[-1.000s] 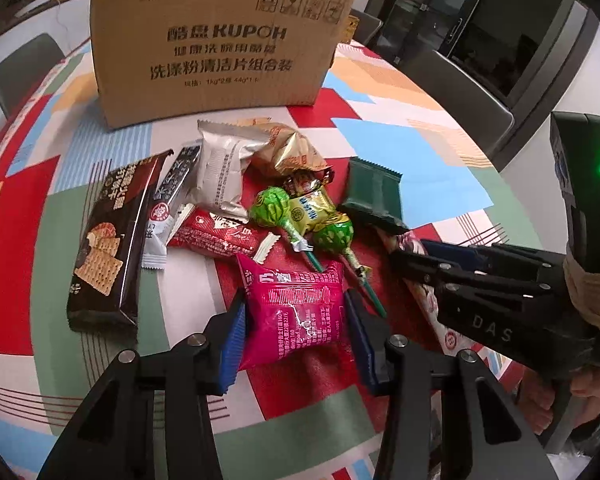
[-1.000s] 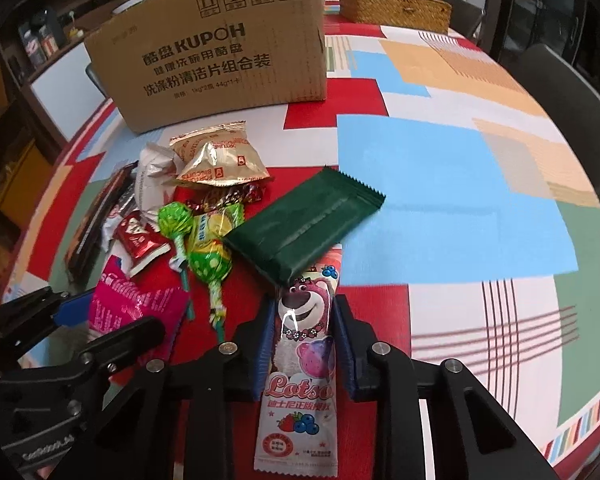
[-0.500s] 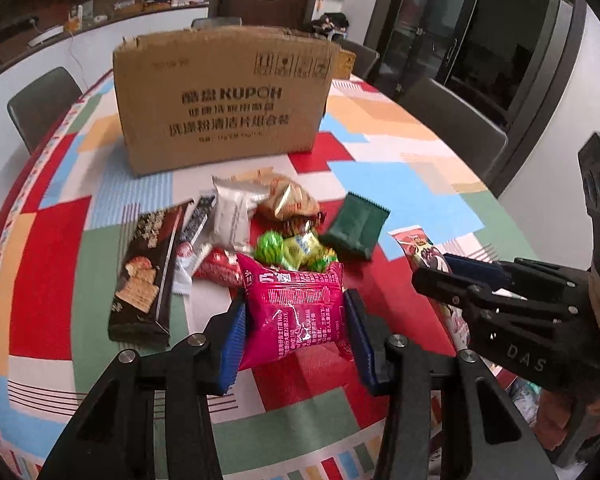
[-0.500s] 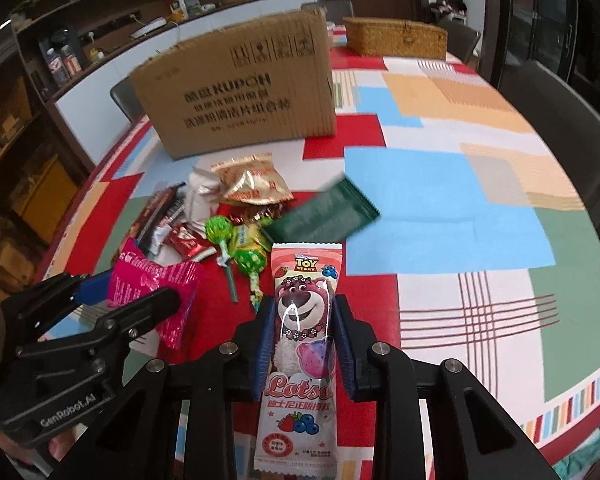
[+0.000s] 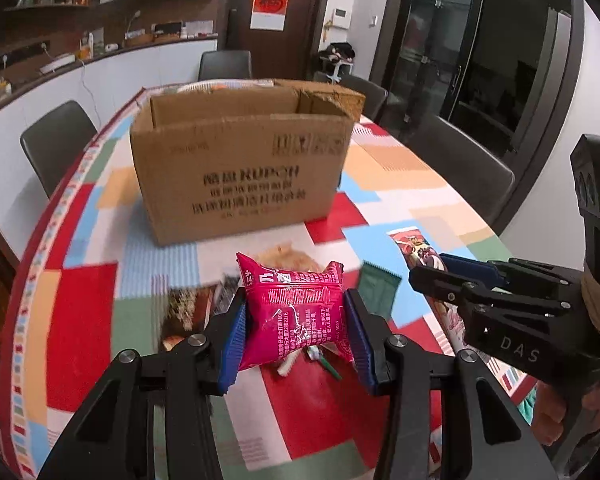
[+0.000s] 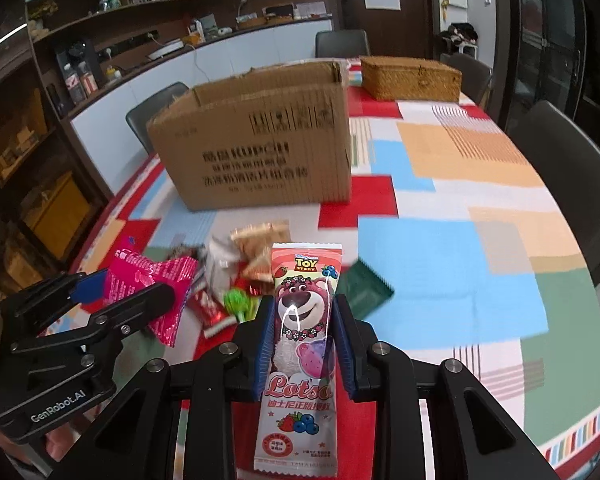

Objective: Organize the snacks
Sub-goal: 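Close the left tool on the pink bag while the right tool grips the Lotso bar, then carry both snacks over the cardboard box and open both tools to drop them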

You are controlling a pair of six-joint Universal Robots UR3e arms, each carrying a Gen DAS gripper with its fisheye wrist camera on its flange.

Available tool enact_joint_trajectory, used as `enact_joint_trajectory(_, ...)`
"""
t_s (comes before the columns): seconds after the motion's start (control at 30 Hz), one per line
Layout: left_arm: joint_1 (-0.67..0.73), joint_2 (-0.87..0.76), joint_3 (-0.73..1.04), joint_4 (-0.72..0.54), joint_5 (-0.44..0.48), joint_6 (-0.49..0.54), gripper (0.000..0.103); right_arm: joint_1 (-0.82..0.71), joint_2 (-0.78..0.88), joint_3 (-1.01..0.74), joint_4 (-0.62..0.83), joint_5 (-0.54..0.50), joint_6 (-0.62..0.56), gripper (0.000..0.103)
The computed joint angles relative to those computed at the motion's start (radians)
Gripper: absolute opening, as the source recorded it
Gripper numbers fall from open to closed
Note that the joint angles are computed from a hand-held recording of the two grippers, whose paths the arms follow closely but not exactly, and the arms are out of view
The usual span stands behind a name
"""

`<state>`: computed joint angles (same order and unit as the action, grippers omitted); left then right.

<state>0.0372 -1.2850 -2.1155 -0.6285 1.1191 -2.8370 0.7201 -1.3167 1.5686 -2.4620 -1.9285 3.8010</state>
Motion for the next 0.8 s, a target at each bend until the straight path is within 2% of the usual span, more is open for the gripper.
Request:
enact_joint_trajectory(0.2,0.003,-0.087,0.130,0.032,-0.007,-0.025,0.046,-0.037,0.036,-0.115,-0.007,-0.006,-0.080,0.029)
enact_joint_trajectory(0.47,-0.007,-0.225,0.326,0.093,0.037,-0.065,0.046,-0.082,0.135,-0.325,-0.019,-0.023,-0.183,0.029)
enact_joint_trajectory(0.67,-0.011,-0.349,0.493,0.117,0.054,-0.086,0.046,-0.115,0.242,-0.549,0.035,-0.046,-0.251,0.030)
enact_joint_trajectory(0.8,-0.014,-0.448,0.631,0.108,0.070,-0.099,0.046,-0.159,0.339,-0.738,0.082,-0.005,-0.297,0.030)
